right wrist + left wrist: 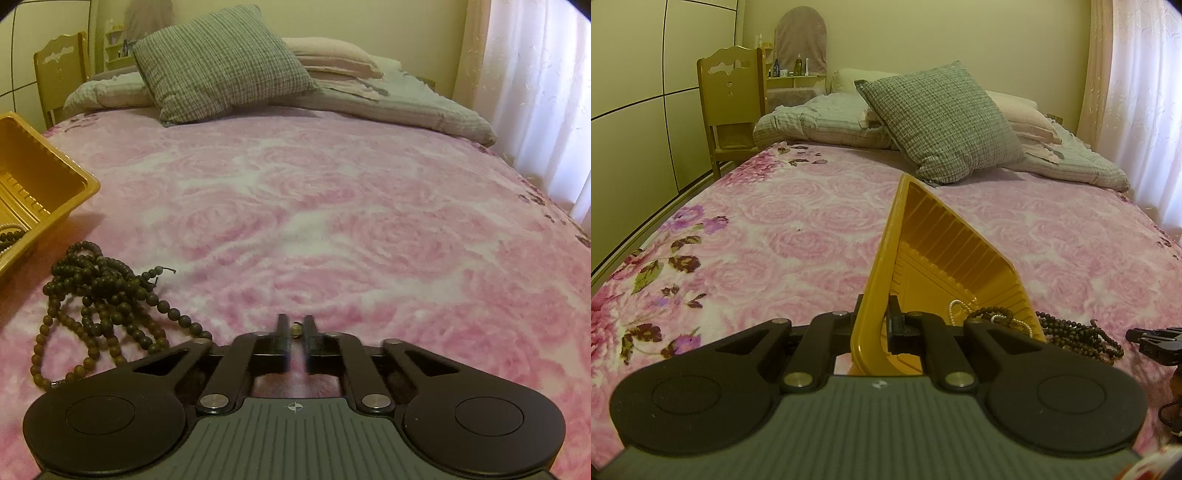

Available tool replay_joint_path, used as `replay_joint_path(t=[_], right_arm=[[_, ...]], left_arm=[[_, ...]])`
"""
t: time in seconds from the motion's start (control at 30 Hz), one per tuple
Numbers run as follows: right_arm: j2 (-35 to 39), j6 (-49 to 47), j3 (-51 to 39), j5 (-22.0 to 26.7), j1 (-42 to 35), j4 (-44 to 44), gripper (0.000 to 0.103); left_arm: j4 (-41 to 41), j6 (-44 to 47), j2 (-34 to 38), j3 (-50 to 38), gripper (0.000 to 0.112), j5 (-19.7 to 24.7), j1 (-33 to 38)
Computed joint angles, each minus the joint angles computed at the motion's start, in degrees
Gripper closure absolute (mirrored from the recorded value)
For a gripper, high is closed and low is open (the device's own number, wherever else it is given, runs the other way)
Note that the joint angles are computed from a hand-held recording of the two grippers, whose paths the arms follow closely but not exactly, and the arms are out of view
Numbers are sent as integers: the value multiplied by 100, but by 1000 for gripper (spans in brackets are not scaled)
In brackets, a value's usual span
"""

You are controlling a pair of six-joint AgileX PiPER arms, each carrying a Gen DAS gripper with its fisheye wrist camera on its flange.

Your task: Organize jewelry

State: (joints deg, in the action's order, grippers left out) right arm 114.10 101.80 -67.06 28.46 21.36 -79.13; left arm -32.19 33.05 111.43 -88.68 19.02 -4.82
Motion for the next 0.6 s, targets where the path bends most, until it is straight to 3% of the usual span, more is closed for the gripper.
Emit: replay_joint_path(t=[0.3, 0.47, 0.6], right_arm=[[-421, 179, -23, 203, 445, -377, 98], [-568, 151, -477, -260, 764, -526, 98], [-342, -439, -1106, -662, 1013, -214, 98]], left_arm=[[7, -8, 1, 0, 105, -4, -3], [-13, 2, 5, -11, 105, 6, 3], [-103, 98, 6, 10, 105, -12, 10]])
